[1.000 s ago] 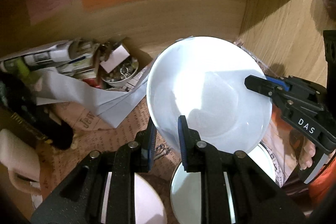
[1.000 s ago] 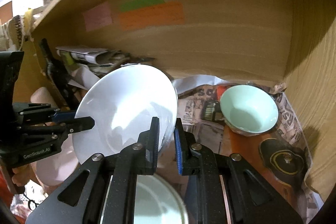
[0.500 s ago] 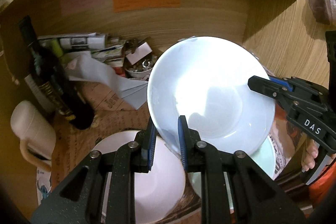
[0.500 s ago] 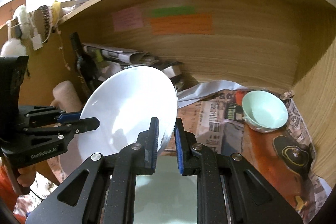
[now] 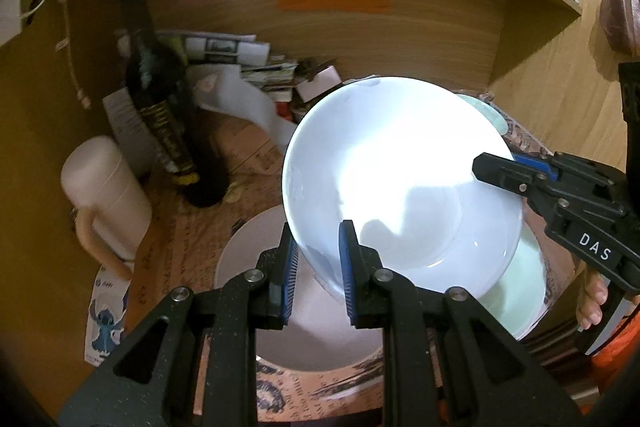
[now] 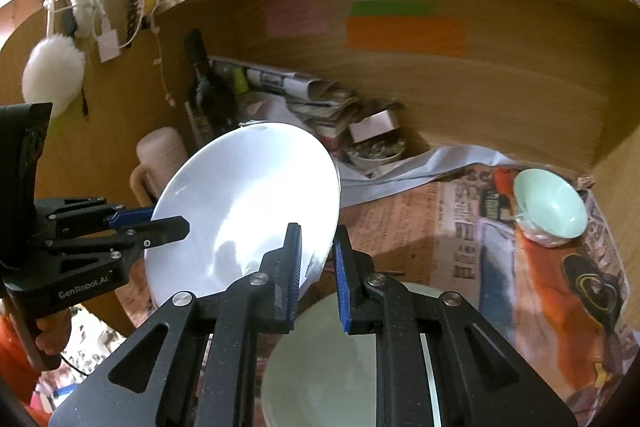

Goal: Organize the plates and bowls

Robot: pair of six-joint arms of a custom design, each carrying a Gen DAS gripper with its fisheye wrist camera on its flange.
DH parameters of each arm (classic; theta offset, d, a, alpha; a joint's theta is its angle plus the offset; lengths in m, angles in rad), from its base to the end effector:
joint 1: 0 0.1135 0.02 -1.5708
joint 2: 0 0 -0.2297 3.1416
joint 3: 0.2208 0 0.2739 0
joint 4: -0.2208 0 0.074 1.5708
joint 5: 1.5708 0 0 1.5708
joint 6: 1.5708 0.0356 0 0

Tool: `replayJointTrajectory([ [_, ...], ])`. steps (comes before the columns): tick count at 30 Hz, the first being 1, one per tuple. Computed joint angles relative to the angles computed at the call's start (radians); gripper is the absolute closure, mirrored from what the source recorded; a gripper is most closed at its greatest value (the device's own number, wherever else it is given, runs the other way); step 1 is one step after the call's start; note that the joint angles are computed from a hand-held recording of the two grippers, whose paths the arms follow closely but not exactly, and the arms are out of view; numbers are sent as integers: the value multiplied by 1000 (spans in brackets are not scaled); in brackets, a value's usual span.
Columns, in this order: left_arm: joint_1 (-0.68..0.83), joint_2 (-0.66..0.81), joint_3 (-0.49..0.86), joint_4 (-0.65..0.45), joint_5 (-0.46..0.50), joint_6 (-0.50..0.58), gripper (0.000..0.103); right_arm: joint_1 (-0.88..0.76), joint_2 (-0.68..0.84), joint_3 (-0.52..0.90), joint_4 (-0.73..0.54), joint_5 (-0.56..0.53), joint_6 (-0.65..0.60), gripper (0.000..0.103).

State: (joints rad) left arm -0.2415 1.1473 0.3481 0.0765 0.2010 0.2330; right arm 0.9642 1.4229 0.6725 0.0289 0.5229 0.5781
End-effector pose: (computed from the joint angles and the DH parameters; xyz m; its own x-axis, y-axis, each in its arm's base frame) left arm 0.2280 -0.0635 0.1012 -0.5372 0.3653 -0.7602 0.5178 0.8543 0.0447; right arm 0.1863 0.2374 0.1331 -0.5875 -0.0163 -0.8091 -0.2114 0.9682 0.1340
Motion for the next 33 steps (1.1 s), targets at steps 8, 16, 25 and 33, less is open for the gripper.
replayJointTrajectory([
  [8,98,48,-3,20,31,26,83,6,143,89,31,-59,-1,89],
  [16,143,153,11,67,26,25,83,-6,250,152,37,-121,9,88],
  [25,126,233,1,149,-34,29,83,-27,344,202,35,-183,21,88],
  [33,126,272,2,189,-56,32,83,-42,397,229,35,-224,19,88],
])
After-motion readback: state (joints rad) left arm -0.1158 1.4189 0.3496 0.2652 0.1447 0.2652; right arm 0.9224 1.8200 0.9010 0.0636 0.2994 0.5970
